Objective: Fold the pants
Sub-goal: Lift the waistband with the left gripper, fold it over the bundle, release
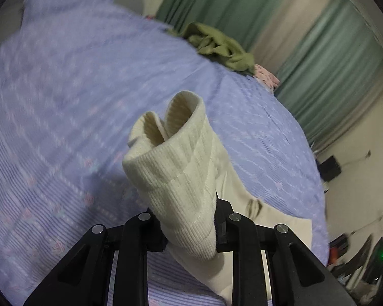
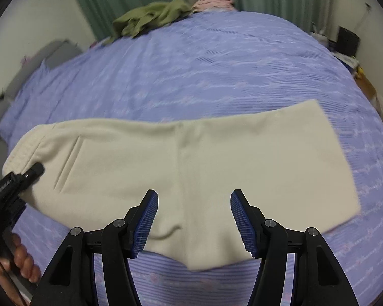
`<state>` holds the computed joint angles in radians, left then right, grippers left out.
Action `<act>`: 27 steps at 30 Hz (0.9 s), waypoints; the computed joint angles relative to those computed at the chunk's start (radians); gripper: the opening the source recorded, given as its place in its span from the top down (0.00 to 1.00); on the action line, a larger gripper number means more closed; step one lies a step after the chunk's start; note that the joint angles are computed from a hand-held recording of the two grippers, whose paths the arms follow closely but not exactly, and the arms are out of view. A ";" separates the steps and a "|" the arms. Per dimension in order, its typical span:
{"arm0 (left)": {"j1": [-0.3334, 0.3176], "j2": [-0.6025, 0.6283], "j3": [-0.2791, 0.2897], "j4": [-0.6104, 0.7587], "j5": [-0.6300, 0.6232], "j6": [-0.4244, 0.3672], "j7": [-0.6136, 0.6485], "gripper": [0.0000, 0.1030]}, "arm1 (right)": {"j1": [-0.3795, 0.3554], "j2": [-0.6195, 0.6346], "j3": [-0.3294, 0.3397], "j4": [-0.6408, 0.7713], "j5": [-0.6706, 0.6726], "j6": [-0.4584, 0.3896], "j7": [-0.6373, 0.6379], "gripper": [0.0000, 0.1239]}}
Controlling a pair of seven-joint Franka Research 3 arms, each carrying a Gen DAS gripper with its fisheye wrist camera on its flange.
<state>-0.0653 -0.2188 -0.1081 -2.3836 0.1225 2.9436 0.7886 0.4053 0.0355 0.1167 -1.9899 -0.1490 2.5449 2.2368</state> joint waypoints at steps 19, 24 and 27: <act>-0.246 0.436 -0.216 0.712 0.677 -0.499 -0.352 0.78 | -0.209 -0.316 -0.100 -0.362 0.285 0.158 -0.350 0.51; -0.380 0.661 -0.191 0.959 0.639 -0.630 -0.267 0.78 | -0.275 -0.327 -0.134 -0.409 0.347 0.157 -0.462 0.51; -0.449 0.786 -0.173 1.102 0.589 -0.718 -0.208 0.76 | -0.310 -0.317 -0.144 -0.424 0.364 0.156 -0.510 0.51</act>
